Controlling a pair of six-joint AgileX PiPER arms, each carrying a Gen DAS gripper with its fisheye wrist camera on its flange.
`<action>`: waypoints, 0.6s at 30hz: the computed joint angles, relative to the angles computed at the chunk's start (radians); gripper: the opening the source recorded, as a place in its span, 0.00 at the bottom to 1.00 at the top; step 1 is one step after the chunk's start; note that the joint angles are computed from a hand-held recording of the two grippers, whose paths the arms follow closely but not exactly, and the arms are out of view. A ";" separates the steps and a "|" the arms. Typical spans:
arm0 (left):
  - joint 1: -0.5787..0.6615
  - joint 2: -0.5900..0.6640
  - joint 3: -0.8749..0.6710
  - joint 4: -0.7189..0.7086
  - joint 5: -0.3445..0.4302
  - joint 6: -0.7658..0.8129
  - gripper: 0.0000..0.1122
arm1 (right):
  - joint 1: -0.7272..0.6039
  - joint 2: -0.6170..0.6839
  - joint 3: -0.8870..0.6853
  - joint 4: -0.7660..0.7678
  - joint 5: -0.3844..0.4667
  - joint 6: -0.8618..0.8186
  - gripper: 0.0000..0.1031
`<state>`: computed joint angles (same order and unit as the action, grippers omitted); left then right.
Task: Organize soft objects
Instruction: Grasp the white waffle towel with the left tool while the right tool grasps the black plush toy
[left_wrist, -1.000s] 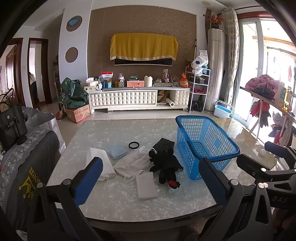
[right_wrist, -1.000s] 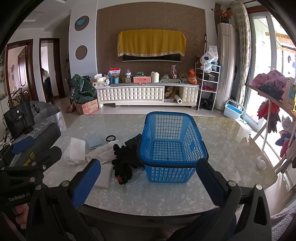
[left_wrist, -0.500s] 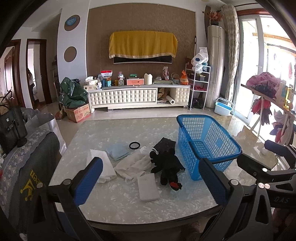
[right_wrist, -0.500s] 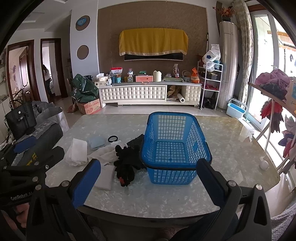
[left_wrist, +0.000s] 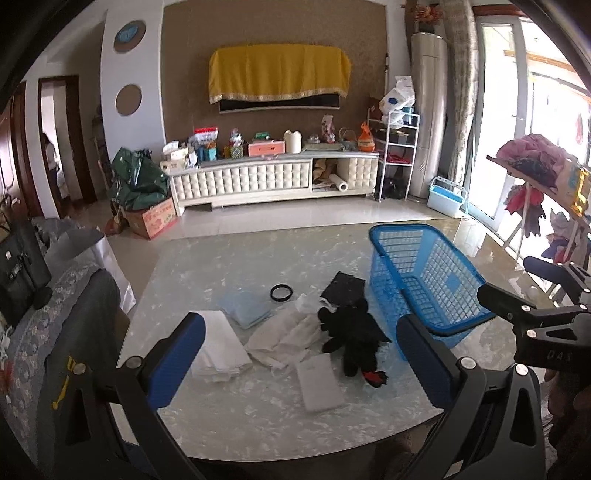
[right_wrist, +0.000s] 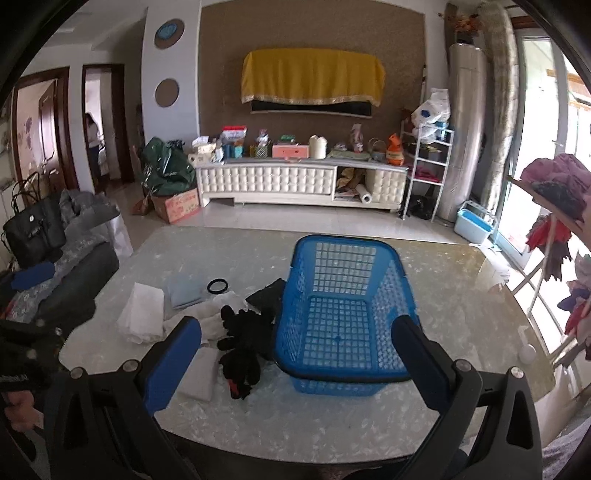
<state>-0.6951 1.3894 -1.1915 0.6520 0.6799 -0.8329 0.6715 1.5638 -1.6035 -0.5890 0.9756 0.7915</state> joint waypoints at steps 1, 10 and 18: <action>0.028 0.003 -0.008 -0.042 -0.006 0.041 0.92 | -0.014 0.017 -0.022 0.035 -0.007 -0.035 1.00; 0.292 0.082 -0.091 -0.395 0.006 0.423 0.92 | -0.068 0.190 -0.250 0.277 0.046 -0.284 1.00; 0.474 0.187 -0.156 -0.588 0.049 0.696 0.92 | -0.085 0.404 -0.542 0.433 0.208 -0.424 1.00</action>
<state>-0.2212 1.5766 -1.3478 0.0638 0.7286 -0.1374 0.5866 1.9677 -2.1456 -0.1562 1.1839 0.3671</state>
